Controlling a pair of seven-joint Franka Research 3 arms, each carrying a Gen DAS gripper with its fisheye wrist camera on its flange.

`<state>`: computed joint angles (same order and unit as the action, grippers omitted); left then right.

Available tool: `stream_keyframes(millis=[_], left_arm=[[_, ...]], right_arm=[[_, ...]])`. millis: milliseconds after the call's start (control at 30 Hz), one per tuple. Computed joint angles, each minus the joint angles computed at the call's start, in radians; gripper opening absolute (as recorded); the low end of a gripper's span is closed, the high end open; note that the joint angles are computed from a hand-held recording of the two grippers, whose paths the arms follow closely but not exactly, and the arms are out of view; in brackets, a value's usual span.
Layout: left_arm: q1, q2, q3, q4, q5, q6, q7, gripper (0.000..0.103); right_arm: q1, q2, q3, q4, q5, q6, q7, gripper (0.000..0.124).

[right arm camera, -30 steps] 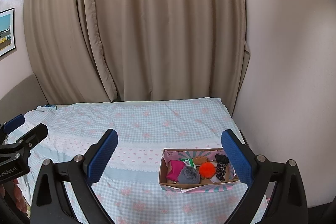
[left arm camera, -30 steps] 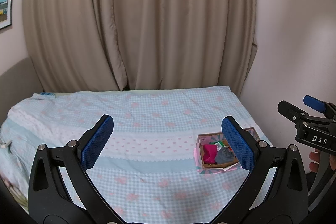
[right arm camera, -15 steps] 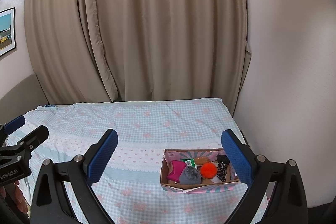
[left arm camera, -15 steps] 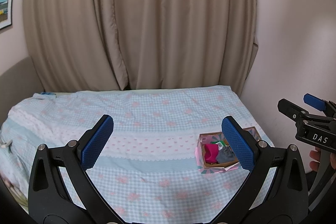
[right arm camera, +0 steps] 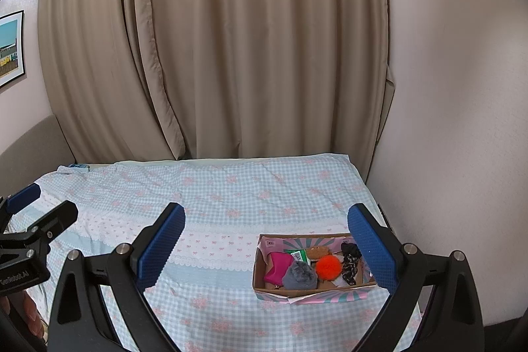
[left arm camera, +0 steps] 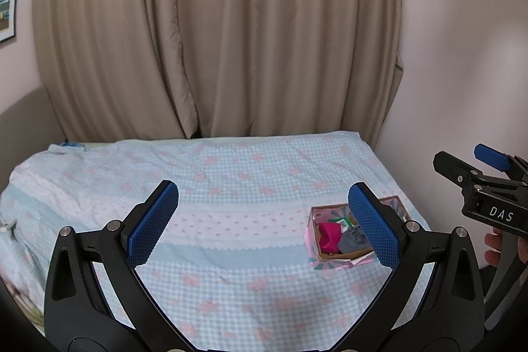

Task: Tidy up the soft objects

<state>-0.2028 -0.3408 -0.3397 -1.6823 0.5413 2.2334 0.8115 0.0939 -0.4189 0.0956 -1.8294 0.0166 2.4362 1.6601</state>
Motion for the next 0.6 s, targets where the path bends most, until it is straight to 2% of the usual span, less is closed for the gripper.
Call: stream_keyframes(millis=[267,400,600], left_arm=[[0.008,-0.025,0.012,-0.03,-0.005,0.038,-0.009,0.103],[0.03,-0.027,-0.005,-0.026,0.034,0.013,-0.031,0.103],[0.044,-0.044,0.007,-0.057,0.069,0.068,-0.025,0.103]], right_arm=[[0.0,0.004,0.003,0.004,-0.007,-0.001,0.004,0.098],[0.0,0.004,0.004,0.004,-0.009,-0.001,0.007,0.098],[0.003,0.004,0.001,0.003,-0.007,0.0,0.004,0.098]])
